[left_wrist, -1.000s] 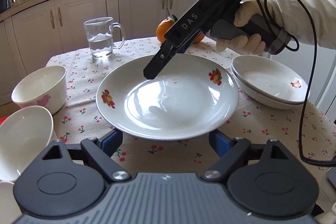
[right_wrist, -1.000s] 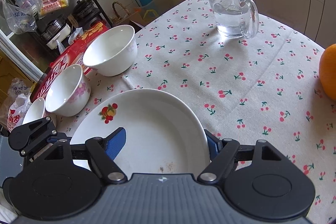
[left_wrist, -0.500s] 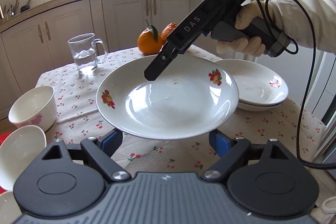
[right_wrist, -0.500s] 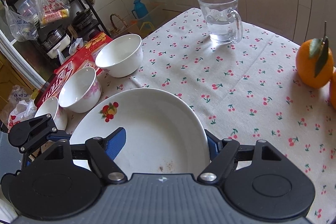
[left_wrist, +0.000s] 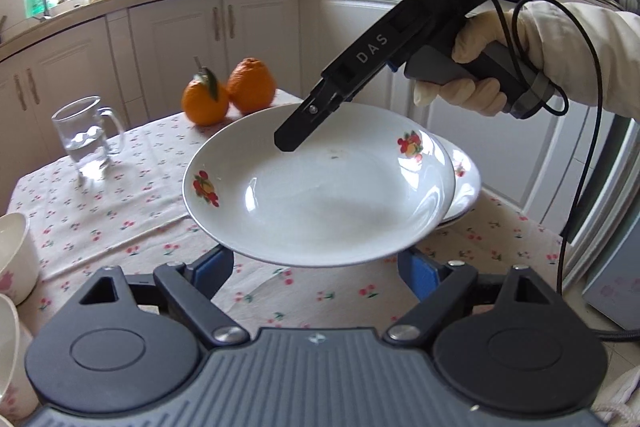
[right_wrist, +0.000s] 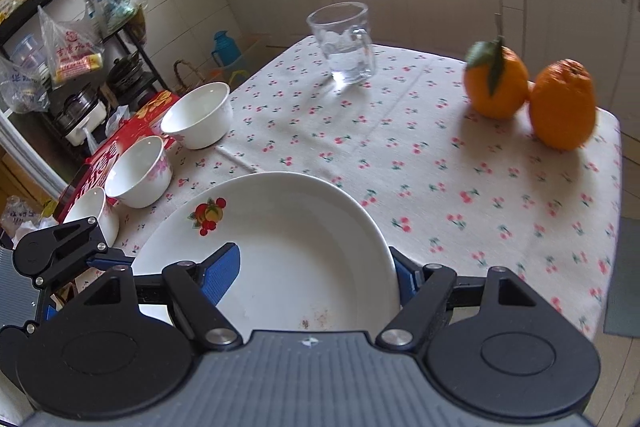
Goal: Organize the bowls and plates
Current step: 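Lower the held plate onto the stacked plates with the right gripper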
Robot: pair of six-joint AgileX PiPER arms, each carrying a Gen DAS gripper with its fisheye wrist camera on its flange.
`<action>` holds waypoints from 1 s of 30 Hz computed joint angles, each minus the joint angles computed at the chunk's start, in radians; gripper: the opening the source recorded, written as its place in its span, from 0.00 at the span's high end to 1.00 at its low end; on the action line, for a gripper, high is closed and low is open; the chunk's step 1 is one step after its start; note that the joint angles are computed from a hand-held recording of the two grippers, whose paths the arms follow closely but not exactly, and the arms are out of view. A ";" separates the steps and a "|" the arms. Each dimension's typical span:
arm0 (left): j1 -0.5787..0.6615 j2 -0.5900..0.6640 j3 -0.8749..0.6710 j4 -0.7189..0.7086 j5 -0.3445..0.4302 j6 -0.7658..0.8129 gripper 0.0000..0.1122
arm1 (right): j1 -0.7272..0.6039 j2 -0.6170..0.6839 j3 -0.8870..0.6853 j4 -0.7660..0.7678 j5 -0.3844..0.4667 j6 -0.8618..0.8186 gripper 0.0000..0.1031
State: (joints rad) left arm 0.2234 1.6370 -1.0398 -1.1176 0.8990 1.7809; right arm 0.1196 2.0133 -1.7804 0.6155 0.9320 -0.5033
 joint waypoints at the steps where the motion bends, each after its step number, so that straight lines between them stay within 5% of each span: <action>1: -0.011 0.004 -0.003 0.002 0.002 -0.002 0.21 | -0.013 -0.027 0.042 0.007 -0.015 -0.011 0.21; 13: -0.145 0.027 -0.006 0.041 -0.017 -0.023 0.21 | -0.128 -0.209 0.355 0.071 -0.125 -0.087 0.21; 30: -0.211 0.069 -0.060 0.094 -0.024 -0.062 0.21 | -0.197 -0.260 0.487 0.134 -0.174 -0.156 0.20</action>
